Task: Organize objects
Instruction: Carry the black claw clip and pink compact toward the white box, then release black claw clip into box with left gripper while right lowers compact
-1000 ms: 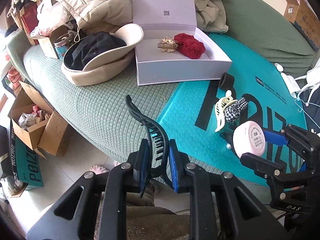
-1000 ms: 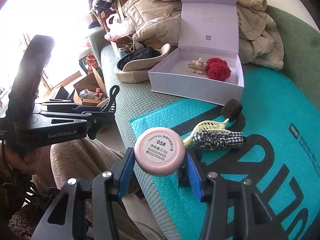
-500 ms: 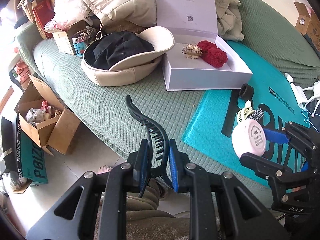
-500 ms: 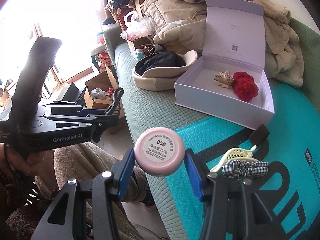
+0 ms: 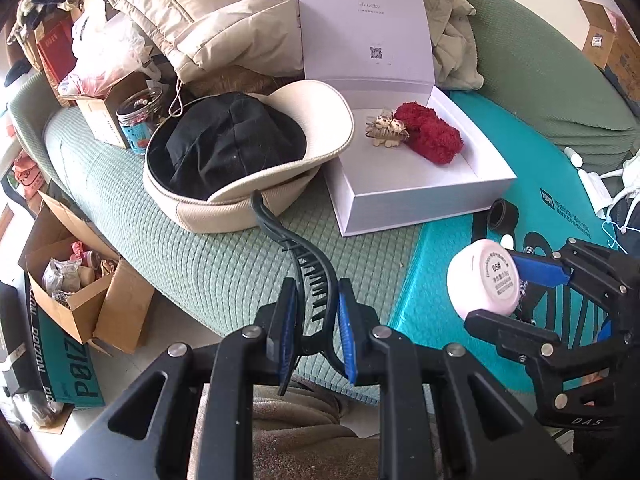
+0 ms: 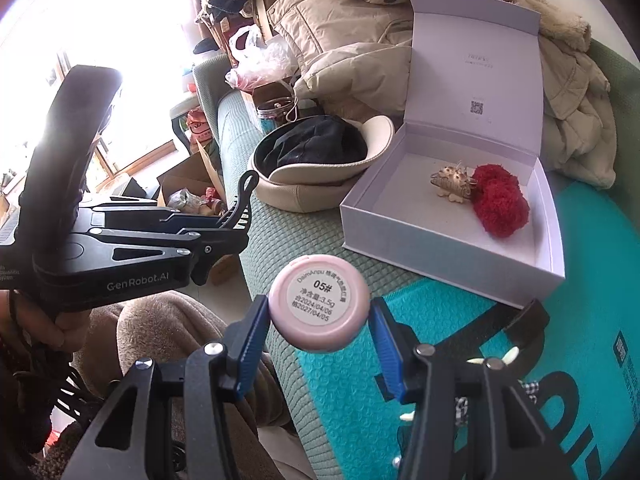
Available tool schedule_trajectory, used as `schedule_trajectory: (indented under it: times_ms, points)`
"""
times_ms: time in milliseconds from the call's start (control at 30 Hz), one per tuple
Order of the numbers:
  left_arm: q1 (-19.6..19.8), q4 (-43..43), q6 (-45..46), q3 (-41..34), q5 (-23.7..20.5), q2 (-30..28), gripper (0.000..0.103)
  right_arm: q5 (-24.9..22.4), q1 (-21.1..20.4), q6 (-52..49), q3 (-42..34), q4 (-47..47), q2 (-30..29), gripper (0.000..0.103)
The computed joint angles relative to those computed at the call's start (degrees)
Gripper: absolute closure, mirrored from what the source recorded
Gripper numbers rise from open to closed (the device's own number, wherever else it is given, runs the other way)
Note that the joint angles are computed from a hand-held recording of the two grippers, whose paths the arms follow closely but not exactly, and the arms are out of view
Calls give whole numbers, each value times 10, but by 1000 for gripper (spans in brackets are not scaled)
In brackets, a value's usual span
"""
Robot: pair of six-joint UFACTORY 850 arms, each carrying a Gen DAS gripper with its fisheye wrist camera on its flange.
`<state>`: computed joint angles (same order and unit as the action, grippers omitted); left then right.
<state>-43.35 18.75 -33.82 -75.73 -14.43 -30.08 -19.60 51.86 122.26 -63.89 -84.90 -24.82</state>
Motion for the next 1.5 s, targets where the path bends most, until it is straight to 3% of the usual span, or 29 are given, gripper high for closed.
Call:
schedule_trajectory:
  times_ms: [367,633,867,1200,1500]
  points:
    - [18,-161,210,-102,-20,-68,84,-27,-30,-59,-26,54,-13,52]
    - [21,-236,333,-201,-63,-126,84,-55,-43,-50,-33,66,-15,52]
    - [23,-250,362,-279,-100,-172,84,-66,-55,-26,-31,56,-15,52]
    - [20,-238,347,-355,-132,-221,84,-39,-89,-15,-26,22,-18,52]
    - [18,-238,355,-467,-176,-288,84,-22,-120,-7,-33,-13,-29,52]
